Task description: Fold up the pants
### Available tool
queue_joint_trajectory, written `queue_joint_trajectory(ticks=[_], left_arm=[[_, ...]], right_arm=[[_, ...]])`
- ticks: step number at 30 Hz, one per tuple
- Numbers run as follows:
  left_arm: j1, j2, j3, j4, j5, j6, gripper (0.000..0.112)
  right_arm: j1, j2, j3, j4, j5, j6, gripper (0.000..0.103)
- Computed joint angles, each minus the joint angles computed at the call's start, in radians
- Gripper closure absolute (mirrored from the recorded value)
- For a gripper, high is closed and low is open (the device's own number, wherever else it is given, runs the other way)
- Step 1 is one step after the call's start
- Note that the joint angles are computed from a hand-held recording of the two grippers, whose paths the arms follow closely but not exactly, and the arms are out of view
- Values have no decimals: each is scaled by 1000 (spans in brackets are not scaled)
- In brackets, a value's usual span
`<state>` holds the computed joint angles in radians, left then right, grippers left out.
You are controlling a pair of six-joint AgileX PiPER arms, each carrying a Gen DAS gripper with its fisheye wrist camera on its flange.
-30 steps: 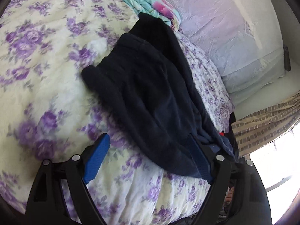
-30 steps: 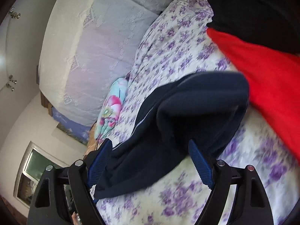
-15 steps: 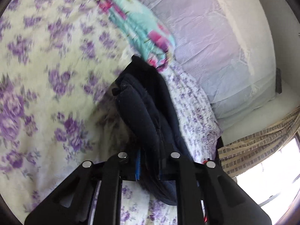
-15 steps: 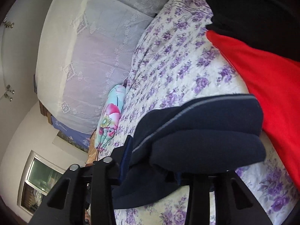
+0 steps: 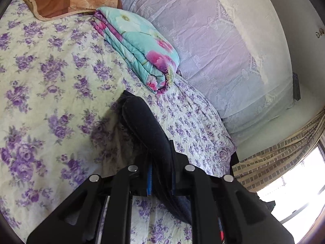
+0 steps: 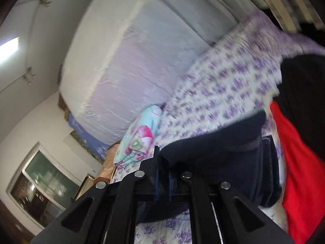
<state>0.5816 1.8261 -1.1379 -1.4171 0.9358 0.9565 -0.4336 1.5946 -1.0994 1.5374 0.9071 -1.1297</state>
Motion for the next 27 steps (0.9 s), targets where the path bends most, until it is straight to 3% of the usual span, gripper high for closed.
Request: queue_joint_trajectory(ticks=[3,7,9,12,13,15,16,17,21,23,27], left_arm=[[46,0,57,38,10,12,100],[109,47,148,97,27,49,100],[127,74,180,124,17,56,100],[157,63,202,135,5,70,94],[167,37,216,130,-7,84,92],[171,-90,280,131,-134,107,78],[170,-156,312,129,-198,124,60],[173,-217,340,111,-255,152,54],[126,-237,280,170,-273,103,54],[27,-194,191,237,-313,16,54],[-221,-68,-28,479,-396,-195,52]], right_arm=[[-80,-89,177,-97,15,-32,96],[-218,-29,396,-247,21,-23,96],[-285,45,433,-285,56,-6,95],[-275,-6,429,-317,38,1,91],[-248,-48,415,-360,14,30,86],[-226,-113,393,-437,-26,90,37],[-231,-160,410,-452,-75,111,34],[-253,-192,410,-485,-115,144,34],[-417,-241,447,-374,-94,79,33],[-379,-239,434,-326,-77,32,33],[-88,-204,369,-281,-246,51,27]])
